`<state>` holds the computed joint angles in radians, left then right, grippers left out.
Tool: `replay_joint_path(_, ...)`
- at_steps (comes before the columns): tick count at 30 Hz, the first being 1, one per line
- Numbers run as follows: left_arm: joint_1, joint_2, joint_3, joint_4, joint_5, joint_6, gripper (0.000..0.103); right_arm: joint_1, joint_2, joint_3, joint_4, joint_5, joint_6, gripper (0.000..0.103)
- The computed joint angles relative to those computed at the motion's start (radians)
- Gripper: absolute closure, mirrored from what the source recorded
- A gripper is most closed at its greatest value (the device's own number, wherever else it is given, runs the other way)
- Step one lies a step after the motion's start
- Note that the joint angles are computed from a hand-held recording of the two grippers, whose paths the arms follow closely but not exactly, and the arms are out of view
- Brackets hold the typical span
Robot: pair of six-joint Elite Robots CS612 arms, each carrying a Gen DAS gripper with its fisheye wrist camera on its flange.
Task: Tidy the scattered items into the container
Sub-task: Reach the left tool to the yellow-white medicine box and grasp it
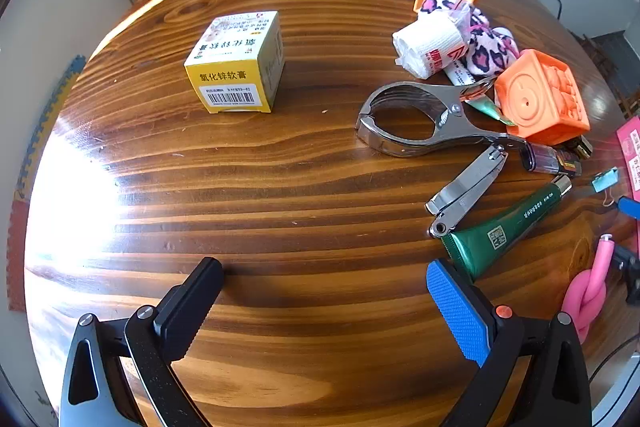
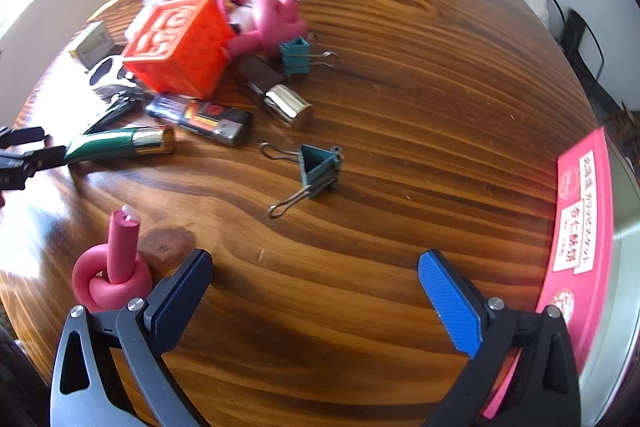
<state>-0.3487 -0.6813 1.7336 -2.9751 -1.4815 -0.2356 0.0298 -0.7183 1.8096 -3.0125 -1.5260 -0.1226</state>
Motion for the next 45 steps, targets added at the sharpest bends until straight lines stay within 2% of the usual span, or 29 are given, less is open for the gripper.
replay_joint_path(3,-0.005,0.004,0.005,-0.025,0.008,-0.006,0.000,-0.007,-0.012,0.005,0.005,-0.010,0.069,0.000)
replay_joint_path(8,-0.030,0.020,0.002,-0.060,0.034,-0.038,0.000,-0.028,-0.063,0.083,-0.131,0.078,0.151,0.000)
replay_joint_path(10,-0.024,0.023,0.005,-0.070,0.033,-0.036,0.000,-0.028,-0.081,0.112,-0.174,0.103,0.158,0.000)
replay_joint_path(12,-0.003,-0.007,0.056,-0.090,0.020,-0.026,0.000,-0.021,-0.093,0.131,-0.201,0.128,0.167,0.000)
replay_joint_path(13,-0.007,-0.024,0.083,-0.092,0.018,-0.031,0.000,-0.014,-0.095,0.135,-0.206,0.136,0.177,0.000)
replay_joint_path(16,-0.007,-0.037,0.085,-0.059,0.015,-0.038,0.000,-0.005,-0.108,0.161,-0.220,0.185,0.204,0.000)
replay_joint_path(20,0.008,-0.039,0.074,-0.040,0.030,-0.048,0.000,0.010,-0.099,0.159,-0.229,0.234,0.223,0.000)
replay_joint_path(28,0.036,-0.041,0.036,-0.040,0.041,-0.085,0.000,0.032,-0.088,0.144,-0.209,0.212,0.221,0.000)
replay_joint_path(33,0.042,-0.028,-0.008,-0.063,0.069,-0.073,0.000,0.030,-0.086,0.142,-0.185,0.205,0.234,0.000)
replay_joint_path(37,0.048,-0.006,-0.057,-0.044,0.085,-0.058,0.000,0.035,-0.085,0.136,-0.158,0.180,0.237,0.000)
replay_joint_path(45,0.077,0.039,-0.133,0.018,0.048,-0.037,0.000,0.041,-0.083,0.130,-0.135,0.154,0.231,0.000)
